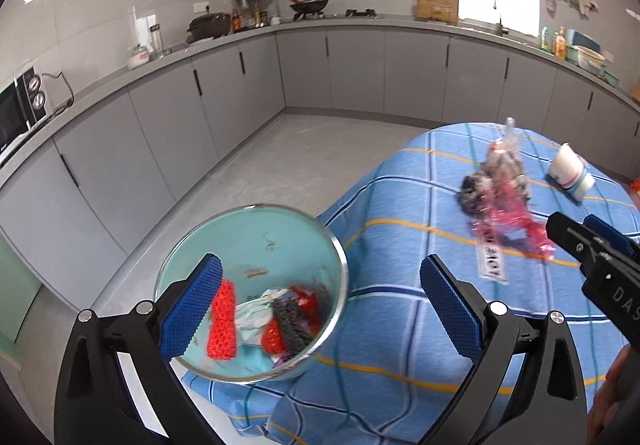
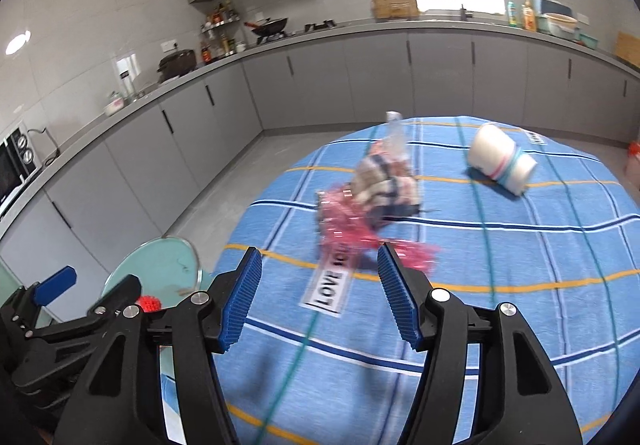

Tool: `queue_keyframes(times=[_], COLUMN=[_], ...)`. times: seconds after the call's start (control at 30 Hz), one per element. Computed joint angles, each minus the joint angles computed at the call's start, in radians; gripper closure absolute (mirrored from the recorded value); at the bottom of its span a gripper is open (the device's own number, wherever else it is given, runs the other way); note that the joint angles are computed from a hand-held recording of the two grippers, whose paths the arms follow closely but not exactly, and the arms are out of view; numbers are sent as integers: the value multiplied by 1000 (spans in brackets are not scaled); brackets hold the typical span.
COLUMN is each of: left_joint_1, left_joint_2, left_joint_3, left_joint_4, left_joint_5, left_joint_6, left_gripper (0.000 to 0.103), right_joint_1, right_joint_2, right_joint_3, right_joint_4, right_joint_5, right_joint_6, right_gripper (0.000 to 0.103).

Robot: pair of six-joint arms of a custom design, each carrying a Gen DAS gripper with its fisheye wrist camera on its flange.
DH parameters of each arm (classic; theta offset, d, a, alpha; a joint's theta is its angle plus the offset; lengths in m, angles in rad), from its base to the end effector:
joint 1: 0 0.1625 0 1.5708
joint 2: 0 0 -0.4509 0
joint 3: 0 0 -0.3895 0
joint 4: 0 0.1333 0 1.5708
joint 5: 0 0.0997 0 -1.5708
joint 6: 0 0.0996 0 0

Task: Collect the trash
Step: 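Move both open tools back toward the pink bag and white cup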

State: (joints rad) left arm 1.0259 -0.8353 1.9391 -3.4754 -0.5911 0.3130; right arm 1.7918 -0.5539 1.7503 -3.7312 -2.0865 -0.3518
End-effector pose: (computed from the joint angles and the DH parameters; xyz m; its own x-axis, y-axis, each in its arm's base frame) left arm -0.1196 -0.6141 0.1820 -0.6363 -0.0269 -0.7710 0.5852 0.6344 -0.5051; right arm 0.2255 -0.6196 0.0697 -0.8371 0.0003 0.5471 -0.4404 0.5928 -0.6743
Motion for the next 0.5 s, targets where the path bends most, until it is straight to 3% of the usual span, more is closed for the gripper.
queue_keyframes(times=[0.17, 0.5], left_joint_1=[-46, -91], left_joint_2=[31, 73], left_joint_3=[6, -12], left_joint_4=[-42, 3], left_joint_5=[21, 43], left_joint_6=[48, 52], left_gripper=[6, 6], right_joint_1=[-19, -55], right_joint_2=[-42, -95], right_joint_3=[56, 118], right_joint_4=[-48, -94], right_joint_5=[-11, -26], right_joint_6=[1, 13], right_gripper=[42, 42])
